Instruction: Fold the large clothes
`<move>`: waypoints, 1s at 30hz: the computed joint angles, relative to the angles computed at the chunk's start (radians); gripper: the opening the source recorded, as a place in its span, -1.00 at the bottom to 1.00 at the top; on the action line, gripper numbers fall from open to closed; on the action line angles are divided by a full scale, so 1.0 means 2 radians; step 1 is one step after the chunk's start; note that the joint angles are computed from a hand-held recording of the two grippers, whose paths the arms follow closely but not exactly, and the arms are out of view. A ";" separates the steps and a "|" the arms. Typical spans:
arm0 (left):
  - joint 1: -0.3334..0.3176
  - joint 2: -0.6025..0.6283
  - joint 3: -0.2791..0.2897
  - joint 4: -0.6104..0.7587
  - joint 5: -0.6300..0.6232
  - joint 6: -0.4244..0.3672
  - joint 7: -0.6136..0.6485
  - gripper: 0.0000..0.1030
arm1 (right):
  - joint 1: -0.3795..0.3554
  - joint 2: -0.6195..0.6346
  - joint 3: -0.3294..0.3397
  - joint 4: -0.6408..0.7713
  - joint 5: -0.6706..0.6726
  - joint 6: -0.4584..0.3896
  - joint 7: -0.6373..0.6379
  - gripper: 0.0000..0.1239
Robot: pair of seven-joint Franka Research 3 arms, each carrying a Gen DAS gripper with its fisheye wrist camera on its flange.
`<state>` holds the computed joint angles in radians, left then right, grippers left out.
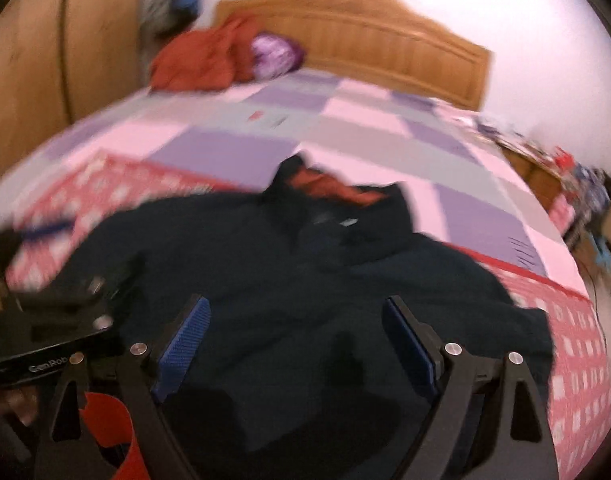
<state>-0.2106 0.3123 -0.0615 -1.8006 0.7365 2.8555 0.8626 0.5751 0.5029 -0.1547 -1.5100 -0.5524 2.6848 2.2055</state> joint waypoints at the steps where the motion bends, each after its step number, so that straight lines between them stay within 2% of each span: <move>1: 0.019 0.022 -0.024 0.022 -0.048 -0.034 0.049 0.84 | 0.001 0.014 -0.002 0.016 -0.002 -0.029 -0.003 0.43; 2: 0.036 0.032 -0.041 0.029 -0.095 -0.048 0.087 0.92 | 0.011 0.023 -0.022 0.023 0.009 -0.053 -0.001 0.43; 3: 0.058 0.039 -0.058 0.025 -0.144 -0.041 0.119 0.96 | 0.004 0.022 -0.026 0.013 0.022 -0.054 0.009 0.42; 4: 0.063 0.040 -0.058 0.018 -0.162 -0.030 0.124 1.00 | -0.021 0.008 -0.015 -0.015 0.019 -0.045 0.037 0.42; 5: 0.060 0.038 -0.050 0.013 -0.165 -0.025 0.124 1.00 | -0.034 -0.011 -0.021 -0.050 0.007 -0.027 0.065 0.40; 6: 0.061 0.037 -0.049 0.008 -0.172 -0.018 0.132 1.00 | -0.032 -0.024 -0.039 -0.074 -0.006 -0.019 0.079 0.41; 8: 0.057 0.034 -0.043 -0.004 -0.176 -0.001 0.136 1.00 | -0.032 -0.044 -0.056 -0.103 -0.053 -0.021 0.106 0.41; 9: 0.046 0.030 -0.030 -0.011 -0.164 0.003 0.124 1.00 | -0.046 -0.050 -0.049 -0.112 -0.051 -0.018 0.099 0.41; 10: 0.045 0.029 -0.028 -0.014 -0.165 0.006 0.122 1.00 | -0.052 -0.049 -0.047 -0.110 -0.056 -0.035 0.106 0.41; 12: 0.042 0.031 -0.027 -0.010 -0.168 0.000 0.121 1.00 | -0.096 -0.059 -0.019 -0.134 0.004 0.001 0.093 0.41; 13: 0.038 0.030 -0.023 -0.010 -0.162 -0.003 0.117 1.00 | -0.099 -0.059 -0.017 -0.137 -0.001 0.006 0.091 0.41; 15: 0.039 0.033 -0.025 -0.004 -0.164 -0.010 0.122 1.00 | -0.078 -0.055 -0.034 -0.133 -0.054 -0.001 0.109 0.41; 17: 0.039 0.031 -0.025 0.003 -0.167 -0.027 0.123 1.00 | -0.091 -0.058 -0.026 -0.144 -0.048 0.019 0.110 0.42; 20: 0.005 0.016 0.009 0.001 -0.092 -0.025 0.082 0.98 | -0.100 -0.057 -0.020 -0.147 -0.037 0.032 0.100 0.42; 22: 0.021 0.008 -0.010 -0.007 -0.101 0.001 0.097 0.98 | -0.103 -0.062 -0.018 -0.155 -0.027 0.037 0.091 0.42; 23: 0.026 0.008 -0.019 -0.003 -0.111 0.006 0.107 0.98 | -0.098 -0.067 -0.020 -0.155 -0.029 0.026 0.092 0.41; 25: 0.023 0.018 -0.024 0.017 -0.114 0.005 0.115 0.98 | -0.065 -0.080 -0.041 -0.154 -0.085 -0.008 0.147 0.41; 27: 0.026 0.039 -0.038 0.050 -0.138 -0.010 0.136 0.98 | -0.052 -0.088 -0.041 -0.149 -0.134 -0.003 0.193 0.41; 29: 0.019 0.064 -0.043 0.093 -0.153 -0.035 0.149 0.98 | -0.057 -0.083 -0.020 -0.130 -0.142 0.022 0.191 0.41; 30: 0.011 0.077 -0.040 0.115 -0.150 -0.046 0.154 0.98 | -0.066 -0.068 0.003 -0.105 -0.116 0.018 0.151 0.41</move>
